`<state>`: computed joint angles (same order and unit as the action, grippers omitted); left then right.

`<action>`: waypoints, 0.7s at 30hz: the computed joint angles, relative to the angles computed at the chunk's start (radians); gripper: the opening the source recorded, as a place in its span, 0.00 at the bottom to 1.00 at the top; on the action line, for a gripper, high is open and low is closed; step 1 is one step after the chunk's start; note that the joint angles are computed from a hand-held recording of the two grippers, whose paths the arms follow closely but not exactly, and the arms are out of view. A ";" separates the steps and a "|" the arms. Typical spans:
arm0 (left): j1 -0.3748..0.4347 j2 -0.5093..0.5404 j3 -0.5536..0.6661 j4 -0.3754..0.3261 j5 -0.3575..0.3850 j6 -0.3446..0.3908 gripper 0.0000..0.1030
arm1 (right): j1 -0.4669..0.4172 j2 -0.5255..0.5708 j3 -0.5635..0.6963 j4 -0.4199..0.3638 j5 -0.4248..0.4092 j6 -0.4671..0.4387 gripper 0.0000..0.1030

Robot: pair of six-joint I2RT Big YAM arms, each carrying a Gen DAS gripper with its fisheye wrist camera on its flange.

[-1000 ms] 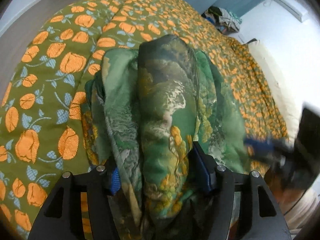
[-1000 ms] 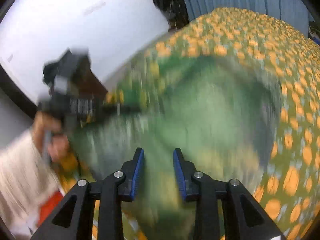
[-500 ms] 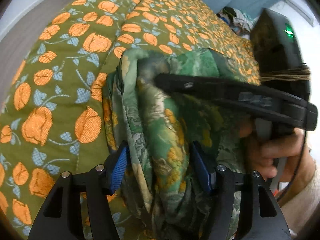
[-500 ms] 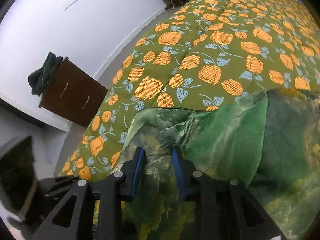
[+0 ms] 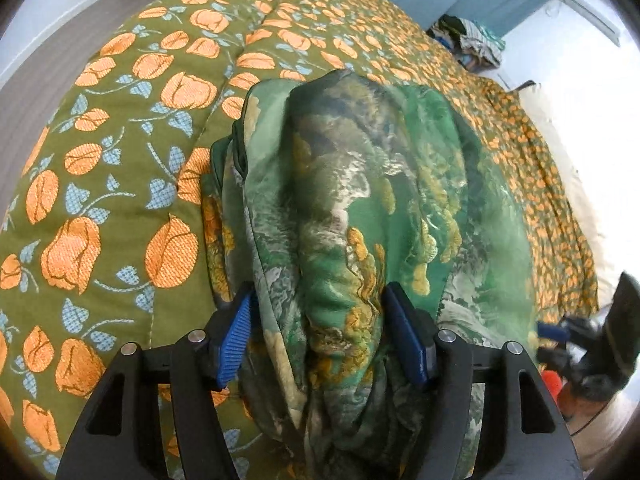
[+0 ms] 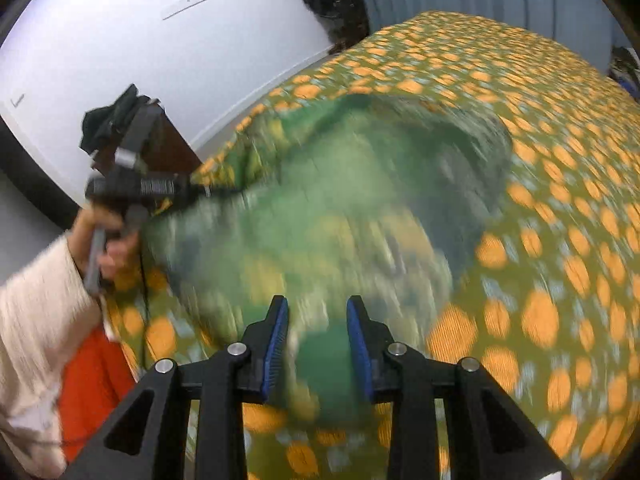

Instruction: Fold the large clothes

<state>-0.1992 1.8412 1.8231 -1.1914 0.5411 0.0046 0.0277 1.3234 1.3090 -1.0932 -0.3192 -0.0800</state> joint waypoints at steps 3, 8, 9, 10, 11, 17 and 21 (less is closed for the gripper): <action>-0.013 -0.008 -0.018 0.022 -0.029 -0.005 0.67 | 0.021 0.024 -0.045 0.037 0.059 0.023 0.30; -0.020 -0.060 -0.056 0.080 -0.100 -0.062 0.91 | 0.044 -0.009 -0.071 0.093 0.114 0.049 0.31; -0.021 -0.082 -0.071 0.097 -0.148 -0.084 0.96 | 0.043 -0.029 -0.073 0.096 0.120 0.052 0.32; -0.019 -0.104 -0.085 0.111 -0.166 -0.092 0.98 | 0.044 -0.052 -0.072 0.090 0.145 0.055 0.39; -0.017 -0.118 -0.092 0.114 -0.170 -0.084 0.98 | 0.047 -0.070 -0.077 0.090 0.171 0.062 0.52; -0.001 -0.193 -0.117 0.104 -0.222 -0.025 0.99 | -0.004 -0.183 -0.086 0.069 0.220 0.119 0.72; 0.050 -0.160 -0.059 -0.018 -0.022 0.028 0.99 | -0.010 -0.205 -0.063 0.035 0.315 0.112 0.72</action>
